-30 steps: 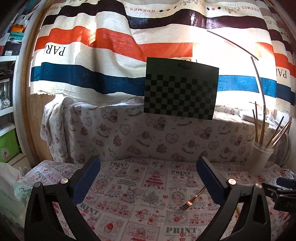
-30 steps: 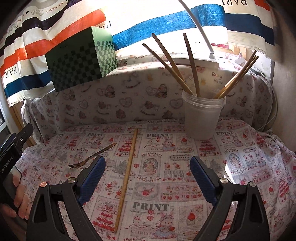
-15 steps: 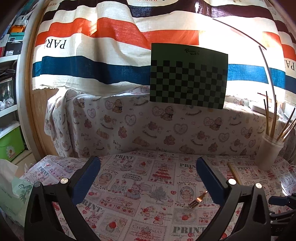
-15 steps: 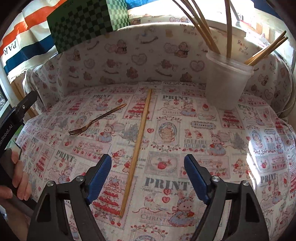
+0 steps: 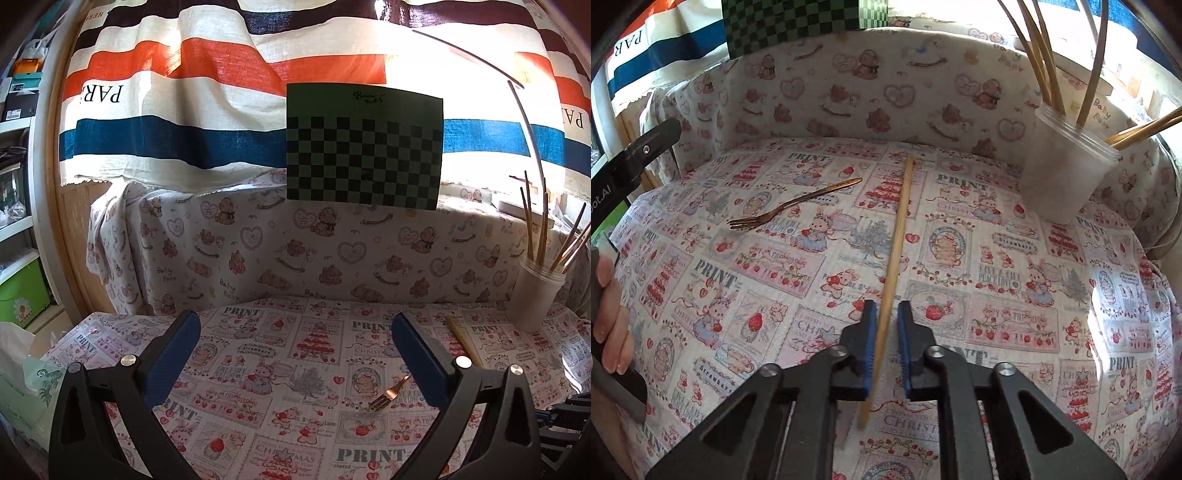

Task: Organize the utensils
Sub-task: 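Close the right tool on the loose chopstick beside the copper fork, then lift the chopstick upright with the right tool while the left tool closes empty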

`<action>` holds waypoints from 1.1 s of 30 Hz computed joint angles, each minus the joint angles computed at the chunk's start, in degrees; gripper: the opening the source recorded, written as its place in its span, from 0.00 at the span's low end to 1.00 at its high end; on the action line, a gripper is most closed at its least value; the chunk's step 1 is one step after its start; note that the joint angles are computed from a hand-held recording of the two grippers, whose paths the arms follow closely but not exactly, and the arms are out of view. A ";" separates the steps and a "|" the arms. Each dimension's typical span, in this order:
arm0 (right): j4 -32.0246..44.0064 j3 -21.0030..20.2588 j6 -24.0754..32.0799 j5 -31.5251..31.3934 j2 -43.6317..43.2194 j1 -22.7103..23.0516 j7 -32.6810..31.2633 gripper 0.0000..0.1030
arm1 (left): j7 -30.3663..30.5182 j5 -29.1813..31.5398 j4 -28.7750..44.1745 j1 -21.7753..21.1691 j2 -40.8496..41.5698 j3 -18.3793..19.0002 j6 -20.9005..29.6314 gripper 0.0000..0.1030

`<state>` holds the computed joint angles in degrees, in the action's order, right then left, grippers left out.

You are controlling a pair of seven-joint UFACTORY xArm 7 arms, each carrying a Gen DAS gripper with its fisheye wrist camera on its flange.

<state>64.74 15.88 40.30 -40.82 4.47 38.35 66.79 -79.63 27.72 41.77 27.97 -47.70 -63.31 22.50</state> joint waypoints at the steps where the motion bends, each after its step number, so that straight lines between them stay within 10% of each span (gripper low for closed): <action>1: -0.45 -0.12 -0.26 0.04 -0.39 -0.12 0.31 0.07 | 0.01 0.08 0.07 0.04 -0.04 -0.08 0.08 1.00; 11: -10.59 1.16 -14.53 -21.05 -12.46 -8.16 29.23 0.06 | -0.03 0.00 -0.08 0.05 -0.86 -0.19 0.14 1.00; 15: -11.57 7.14 -6.30 -33.02 -16.87 -11.60 41.62 0.06 | 0.21 -0.17 -0.48 -0.48 -0.27 0.38 -0.46 1.00; 19: -13.25 6.97 -10.75 -38.06 -19.87 -13.09 48.69 0.06 | 3.66 -1.30 1.05 -2.84 8.20 2.15 1.75 1.00; 33: -13.36 9.01 -12.47 -38.23 -20.65 -15.28 48.37 0.06 | 15.92 -17.24 -3.09 -39.74 36.91 38.33 -19.74 0.23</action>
